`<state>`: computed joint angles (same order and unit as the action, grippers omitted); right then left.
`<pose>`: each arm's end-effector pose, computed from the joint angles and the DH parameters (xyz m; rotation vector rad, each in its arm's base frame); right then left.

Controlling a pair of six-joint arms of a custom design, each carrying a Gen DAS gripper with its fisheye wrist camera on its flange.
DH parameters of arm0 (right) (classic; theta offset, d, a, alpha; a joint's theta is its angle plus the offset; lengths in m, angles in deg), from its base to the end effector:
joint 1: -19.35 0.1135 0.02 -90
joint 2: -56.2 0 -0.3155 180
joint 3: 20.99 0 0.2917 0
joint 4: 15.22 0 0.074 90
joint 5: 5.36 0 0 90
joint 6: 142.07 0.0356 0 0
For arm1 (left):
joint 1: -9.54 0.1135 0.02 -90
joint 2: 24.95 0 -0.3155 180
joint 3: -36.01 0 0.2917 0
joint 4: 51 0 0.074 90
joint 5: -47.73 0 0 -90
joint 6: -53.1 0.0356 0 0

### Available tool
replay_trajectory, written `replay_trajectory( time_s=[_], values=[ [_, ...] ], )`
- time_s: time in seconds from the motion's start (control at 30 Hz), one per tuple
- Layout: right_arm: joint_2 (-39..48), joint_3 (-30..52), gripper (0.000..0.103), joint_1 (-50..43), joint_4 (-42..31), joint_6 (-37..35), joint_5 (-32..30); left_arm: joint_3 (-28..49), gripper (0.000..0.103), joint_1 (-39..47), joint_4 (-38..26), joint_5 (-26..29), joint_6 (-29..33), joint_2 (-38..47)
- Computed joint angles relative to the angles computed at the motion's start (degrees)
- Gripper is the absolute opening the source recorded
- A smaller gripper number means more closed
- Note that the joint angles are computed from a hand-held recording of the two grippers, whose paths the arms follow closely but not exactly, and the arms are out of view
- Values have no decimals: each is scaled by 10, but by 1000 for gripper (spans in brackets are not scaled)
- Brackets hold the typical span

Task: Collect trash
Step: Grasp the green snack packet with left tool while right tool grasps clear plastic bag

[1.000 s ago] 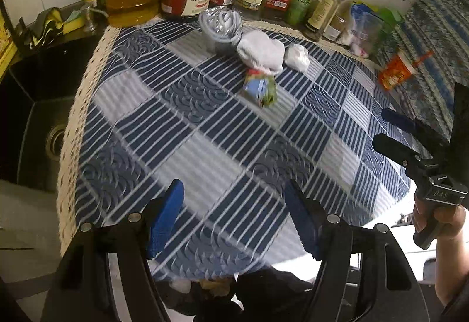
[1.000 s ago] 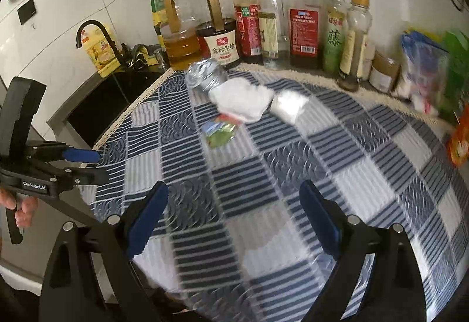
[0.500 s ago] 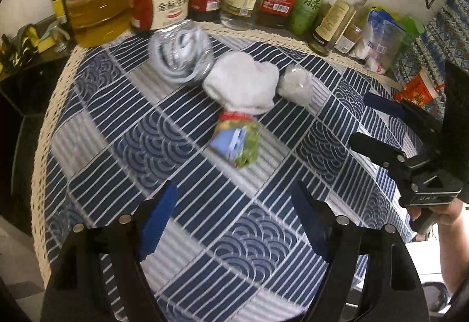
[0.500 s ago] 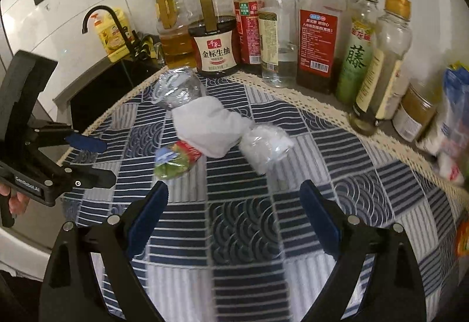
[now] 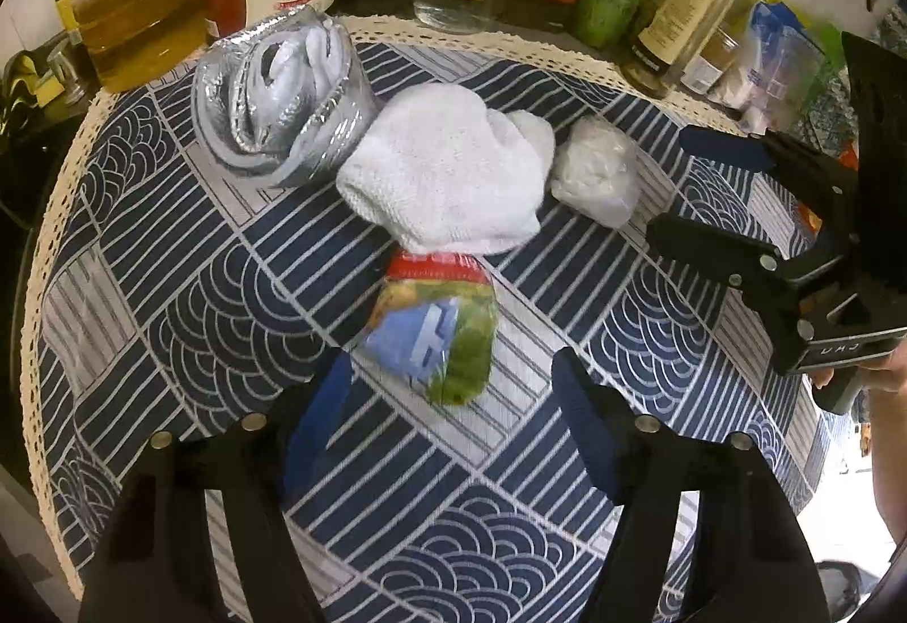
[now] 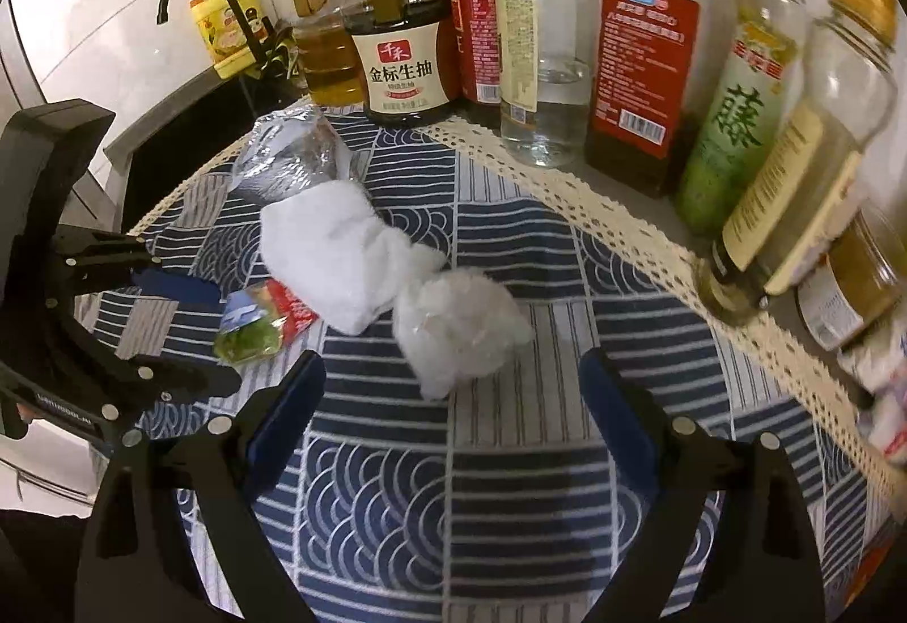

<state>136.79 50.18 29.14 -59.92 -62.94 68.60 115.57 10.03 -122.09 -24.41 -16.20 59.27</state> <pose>0.3133 0.0640 0.2893 -0.5589 2.4322 0.3436 0.3056 -0.0083 0.2991 0.5489 2.7647 -0.3705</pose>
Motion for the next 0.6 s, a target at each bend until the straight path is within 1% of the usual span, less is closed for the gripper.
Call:
replay_trajectory(
  time_s=[0.17, 0.23, 0.3, 0.33, 0.4, 0.43, 0.47, 0.5, 0.57, 0.6],
  values=[
    [36, 17, 90, -1, 7, -11, -7, 6, 70, -7, 7, -11, -13, 16],
    [51, 24, 90, -3, 7, -14, -12, 7, 66, -12, 7, -12, -13, 22],
    [58, 29, 90, -3, 2, -15, -14, 5, 65, -19, 7, -18, -14, 26],
    [60, 30, 90, -2, 2, -17, -17, 2, 65, -24, 14, -23, -13, 23],
    [64, 29, 90, 0, 6, -24, -17, -1, 61, -29, 21, -30, -14, 23],
    [69, 30, 87, 0, 6, -27, -16, 0, 58, -29, 23, -30, -17, 24],
    [73, 33, 80, 0, 3, -26, -15, 2, 54, -30, 24, -29, -19, 26],
    [79, 36, 75, 0, 1, -25, -15, 3, 51, -31, 25, -30, -20, 27],
    [82, 37, 68, 1, 2, -25, -15, 4, 50, -25, 24, -27, -13, 28],
    [82, 37, 67, 2, 1, -27, -15, 5, 50, -22, 22, -24, -10, 28]
  ],
)
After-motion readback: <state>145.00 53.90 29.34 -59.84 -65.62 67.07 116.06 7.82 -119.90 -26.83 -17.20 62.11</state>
